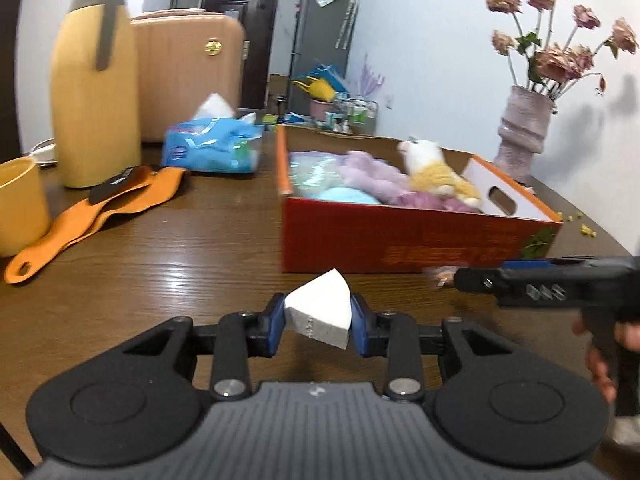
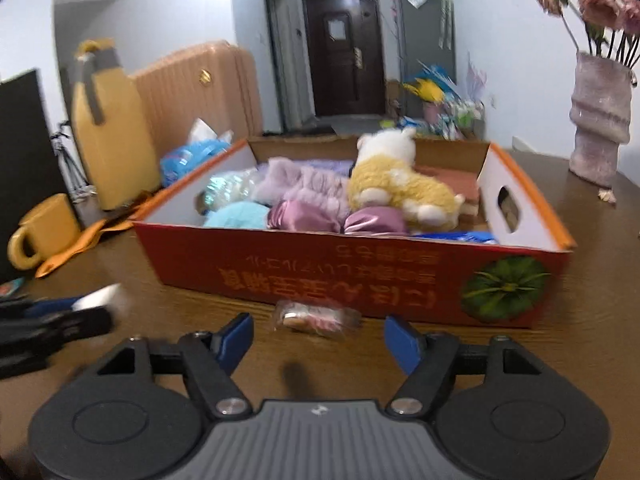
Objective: Organize soft objects
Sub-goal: 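Close the left tool on the white wedge while the right tool grasps the snack packet, then carry the wedge and snack packet into the box and open both tools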
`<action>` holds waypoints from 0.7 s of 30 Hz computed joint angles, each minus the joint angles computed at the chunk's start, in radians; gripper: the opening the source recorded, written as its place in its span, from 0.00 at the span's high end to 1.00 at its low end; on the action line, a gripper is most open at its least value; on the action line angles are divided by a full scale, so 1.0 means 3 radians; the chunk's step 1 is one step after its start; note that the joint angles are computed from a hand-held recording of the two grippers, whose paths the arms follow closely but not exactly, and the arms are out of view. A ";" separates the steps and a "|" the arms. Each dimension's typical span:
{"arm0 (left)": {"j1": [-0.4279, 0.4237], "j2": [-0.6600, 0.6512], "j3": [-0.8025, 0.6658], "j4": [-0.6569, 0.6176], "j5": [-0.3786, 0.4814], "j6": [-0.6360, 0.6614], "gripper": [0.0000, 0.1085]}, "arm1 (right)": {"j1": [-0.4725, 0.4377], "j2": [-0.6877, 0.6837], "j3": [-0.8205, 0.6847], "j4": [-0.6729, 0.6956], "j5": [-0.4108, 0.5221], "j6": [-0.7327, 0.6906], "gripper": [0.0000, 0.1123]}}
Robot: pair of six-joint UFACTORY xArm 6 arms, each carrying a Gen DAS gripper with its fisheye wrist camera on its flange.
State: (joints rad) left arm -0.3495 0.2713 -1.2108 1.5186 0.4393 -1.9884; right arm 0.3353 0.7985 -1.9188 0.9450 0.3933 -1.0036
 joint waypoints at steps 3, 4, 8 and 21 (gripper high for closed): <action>0.0039 -0.0038 0.0063 0.0027 -0.0025 -0.0045 0.68 | 0.0060 0.0237 -0.0289 -0.0428 -0.0038 0.0572 0.48; 0.0050 -0.0031 0.0050 0.0012 -0.0029 -0.0024 0.68 | 0.0077 0.0291 -0.0335 -0.0621 -0.0069 0.0772 0.52; 0.0064 -0.0013 0.0016 0.0099 -0.0113 -0.0056 0.68 | 0.0134 0.0294 -0.0261 -0.0701 -0.0269 0.0802 0.61; -0.0307 -0.0267 0.0186 0.0066 0.0085 -0.0004 0.68 | -0.0048 -0.0892 0.1307 0.1222 -0.0289 -0.1223 0.64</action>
